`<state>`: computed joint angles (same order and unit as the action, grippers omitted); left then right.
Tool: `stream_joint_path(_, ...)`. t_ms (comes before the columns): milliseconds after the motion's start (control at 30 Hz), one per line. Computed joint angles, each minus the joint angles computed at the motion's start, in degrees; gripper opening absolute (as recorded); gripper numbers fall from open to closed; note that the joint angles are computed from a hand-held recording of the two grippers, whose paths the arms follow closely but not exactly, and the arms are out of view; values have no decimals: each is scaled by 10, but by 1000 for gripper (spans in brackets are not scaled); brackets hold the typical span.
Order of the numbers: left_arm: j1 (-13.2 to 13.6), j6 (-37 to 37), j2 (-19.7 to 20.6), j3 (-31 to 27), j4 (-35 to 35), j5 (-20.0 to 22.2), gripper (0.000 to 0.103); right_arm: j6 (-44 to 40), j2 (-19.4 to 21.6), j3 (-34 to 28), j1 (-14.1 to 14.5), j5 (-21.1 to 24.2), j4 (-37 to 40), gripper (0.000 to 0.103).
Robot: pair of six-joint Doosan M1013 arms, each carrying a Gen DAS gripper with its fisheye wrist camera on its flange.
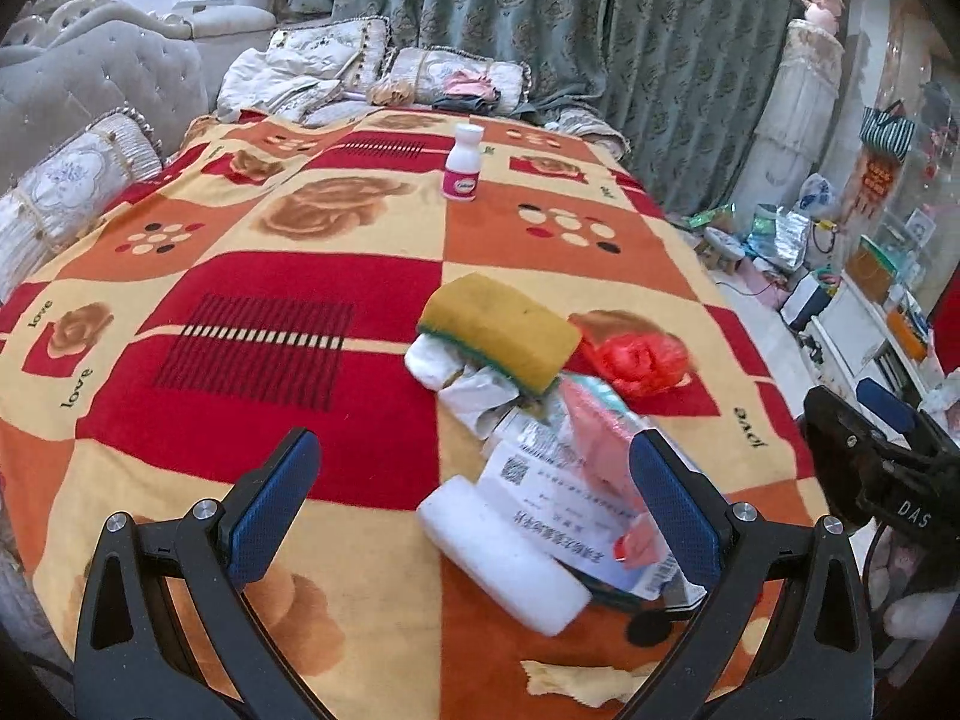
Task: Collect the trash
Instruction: 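Move both tools toward the pile of trash on the blanket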
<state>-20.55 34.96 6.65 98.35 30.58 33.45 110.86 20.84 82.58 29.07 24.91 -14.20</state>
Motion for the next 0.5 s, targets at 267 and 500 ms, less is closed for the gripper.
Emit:
stream_joint_path(267, -7, -24, -9, -3, 31, -3, 102, 5, -4, -5, 5, -5, -9, 102)
stream_joint_path(500, -11, -32, -11, -4, 40, -2, 102, -1, -6, -4, 6, -12, -8, 102)
